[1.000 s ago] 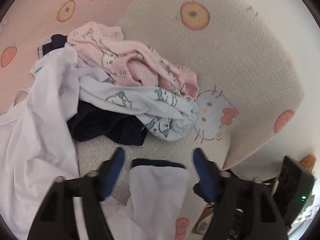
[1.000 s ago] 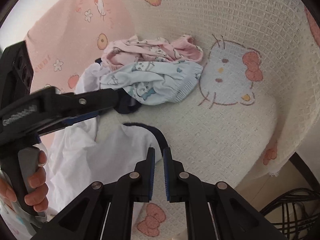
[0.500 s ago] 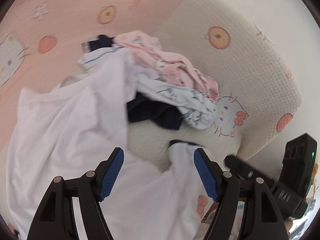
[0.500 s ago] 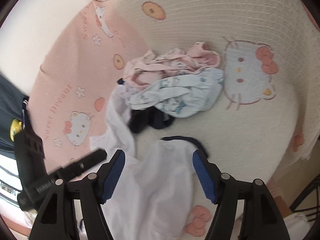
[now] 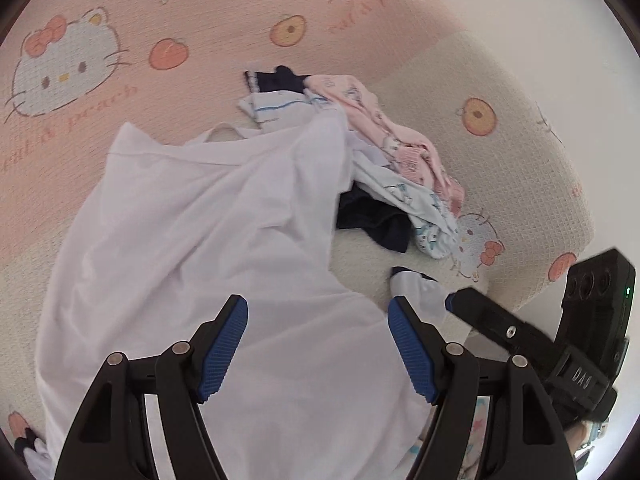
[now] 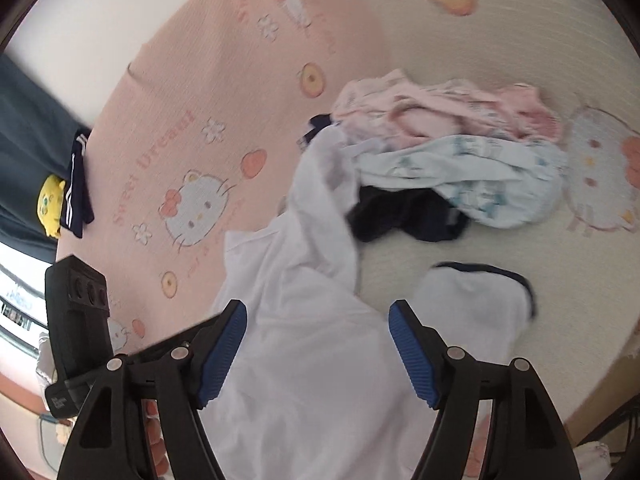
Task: Fold clothes
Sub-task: 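Move both open grippers over the shirt body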
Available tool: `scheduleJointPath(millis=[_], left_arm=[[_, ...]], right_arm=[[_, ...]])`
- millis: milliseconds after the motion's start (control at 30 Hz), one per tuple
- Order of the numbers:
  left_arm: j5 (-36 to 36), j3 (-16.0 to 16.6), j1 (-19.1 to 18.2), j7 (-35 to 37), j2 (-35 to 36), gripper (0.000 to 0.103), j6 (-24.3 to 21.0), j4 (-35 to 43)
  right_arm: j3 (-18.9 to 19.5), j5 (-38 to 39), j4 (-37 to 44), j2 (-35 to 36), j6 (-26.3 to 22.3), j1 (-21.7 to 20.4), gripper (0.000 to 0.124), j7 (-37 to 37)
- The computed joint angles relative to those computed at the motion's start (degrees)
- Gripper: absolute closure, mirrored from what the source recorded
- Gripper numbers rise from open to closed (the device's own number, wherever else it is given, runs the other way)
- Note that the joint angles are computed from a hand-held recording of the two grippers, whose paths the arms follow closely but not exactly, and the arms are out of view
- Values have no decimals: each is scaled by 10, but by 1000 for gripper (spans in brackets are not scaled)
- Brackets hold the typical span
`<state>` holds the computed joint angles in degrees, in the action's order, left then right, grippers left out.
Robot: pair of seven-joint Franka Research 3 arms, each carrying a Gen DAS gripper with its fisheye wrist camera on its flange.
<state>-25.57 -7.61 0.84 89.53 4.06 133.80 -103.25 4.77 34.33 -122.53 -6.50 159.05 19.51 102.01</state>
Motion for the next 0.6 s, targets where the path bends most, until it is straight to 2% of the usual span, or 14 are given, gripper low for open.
scheduleJointPath(millis=[67,133,200,300,433,600], left_arm=[[-13,6,8,-2,-5,32,2,-6],[-45,13,19,1,-8,32,-12,-3],[-71,21,30,7,-15,32,-27,0],[-75,32,42,18,-34,32,-26,-8],[-24,48,54,5,-45,32,-24,-20],[-38,64,69,-12,-66,32,-10,-70]], right_arm=[[2,-10,33,28,-5,2,51,-8],[7,-60,85,67,-34,-1,51,33],[13,-30,127,98,-44,1,51,4],[23,-5,184,140,-72,2,51,-23],[35,35,230,177,-120,0,51,-39],[39,25,267,203,-183,7,51,-30]])
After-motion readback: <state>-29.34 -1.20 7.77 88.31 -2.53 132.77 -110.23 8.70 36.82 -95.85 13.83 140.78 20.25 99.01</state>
